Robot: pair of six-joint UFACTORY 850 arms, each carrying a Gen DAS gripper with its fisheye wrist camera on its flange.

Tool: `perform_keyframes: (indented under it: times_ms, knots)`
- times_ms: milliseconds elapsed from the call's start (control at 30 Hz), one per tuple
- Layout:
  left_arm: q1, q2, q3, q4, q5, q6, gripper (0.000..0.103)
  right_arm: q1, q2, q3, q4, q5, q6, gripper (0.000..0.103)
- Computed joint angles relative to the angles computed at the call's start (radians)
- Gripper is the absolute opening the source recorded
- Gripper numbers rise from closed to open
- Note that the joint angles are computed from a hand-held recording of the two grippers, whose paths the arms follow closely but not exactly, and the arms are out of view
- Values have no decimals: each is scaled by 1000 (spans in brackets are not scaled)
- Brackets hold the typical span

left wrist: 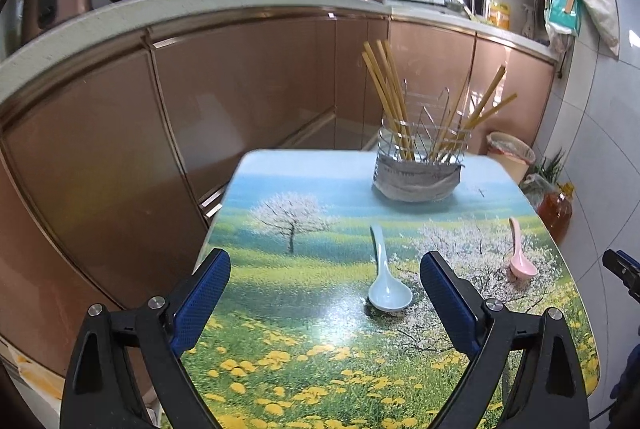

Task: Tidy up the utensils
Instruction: 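Lower the left tool over the blue spoon while the right tool approaches the pink spoon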

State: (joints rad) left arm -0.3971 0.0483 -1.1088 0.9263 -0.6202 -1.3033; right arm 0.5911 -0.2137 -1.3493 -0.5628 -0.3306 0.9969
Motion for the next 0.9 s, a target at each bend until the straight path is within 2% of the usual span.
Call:
perform_keyframes:
  times_ms: [67, 200, 300, 433, 500, 600, 900]
  knots:
    - [29, -21, -17, -86, 36, 74, 95, -8, -21, -22, 71, -9, -70, 54]
    - [116, -77, -71, -398, 109, 357, 93, -30, -79, -99, 258, -54, -270, 55]
    - [172, -133, -122, -635, 118, 570, 85, -56, -144, -189, 472, -117, -470, 54]
    - [219, -228, -212, -907, 59, 828, 84, -90, -248, -328, 701, -248, -680, 54]
    - [233, -286, -267, -1027, -1, 949, 84, -97, -328, -441, 702, -351, -697, 55]
    - [239, -349, -326, -1097, -64, 1020, 80, -114, -433, -588, 772, -465, -752, 54]
    - [233, -512, -493, -1115, -203, 1056, 74, -136, -780, -1100, 769, -804, -722, 54]
